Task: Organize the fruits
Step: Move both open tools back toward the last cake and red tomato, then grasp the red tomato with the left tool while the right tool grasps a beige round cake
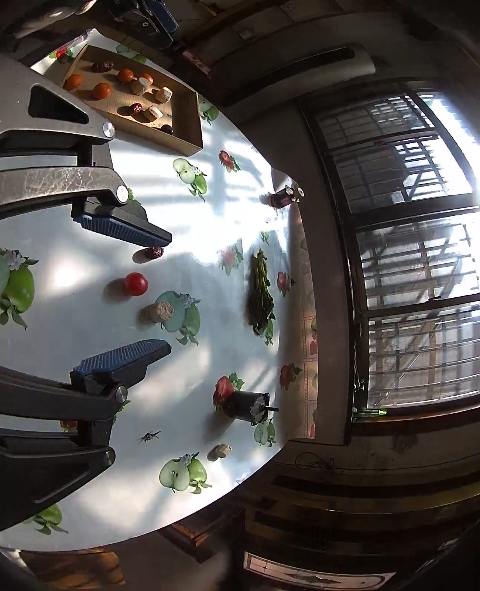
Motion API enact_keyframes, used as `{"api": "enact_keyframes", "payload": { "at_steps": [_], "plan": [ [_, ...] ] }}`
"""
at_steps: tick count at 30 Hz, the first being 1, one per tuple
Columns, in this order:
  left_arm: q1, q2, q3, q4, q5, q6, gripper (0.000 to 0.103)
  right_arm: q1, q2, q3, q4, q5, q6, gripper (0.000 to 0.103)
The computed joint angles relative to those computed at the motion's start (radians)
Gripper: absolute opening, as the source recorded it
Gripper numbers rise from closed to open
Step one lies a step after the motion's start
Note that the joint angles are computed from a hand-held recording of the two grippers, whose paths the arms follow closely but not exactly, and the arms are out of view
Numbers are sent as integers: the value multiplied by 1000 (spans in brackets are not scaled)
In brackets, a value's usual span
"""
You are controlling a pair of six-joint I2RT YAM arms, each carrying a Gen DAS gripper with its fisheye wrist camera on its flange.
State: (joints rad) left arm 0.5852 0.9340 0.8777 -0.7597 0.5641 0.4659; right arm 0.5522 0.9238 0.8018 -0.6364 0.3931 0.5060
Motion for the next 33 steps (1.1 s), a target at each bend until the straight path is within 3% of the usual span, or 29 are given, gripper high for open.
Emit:
{"api": "enact_keyframes", "payload": {
  "at_steps": [5,9,16,23,29,31,33],
  "plan": [
    [-302,95,-7,114,-155,-169,74,-329,-5,-38,29,-250,-111,56],
    [-447,195,-47,223,-229,-234,74,-376,73,-101,123,-355,-109,56],
    [-473,425,-46,329,-247,-284,73,-299,297,-154,333,-415,-62,56],
    [-457,416,-146,406,-253,-290,73,-322,343,-214,465,-445,-53,56],
    [-530,425,-177,457,-220,-287,73,-343,451,-141,468,-454,-76,56],
    [-535,423,-188,468,-197,-286,67,-347,495,-112,485,-465,-80,56],
    [-543,427,-189,473,-183,-279,53,-345,544,-79,501,-480,-83,56]
  ]
}}
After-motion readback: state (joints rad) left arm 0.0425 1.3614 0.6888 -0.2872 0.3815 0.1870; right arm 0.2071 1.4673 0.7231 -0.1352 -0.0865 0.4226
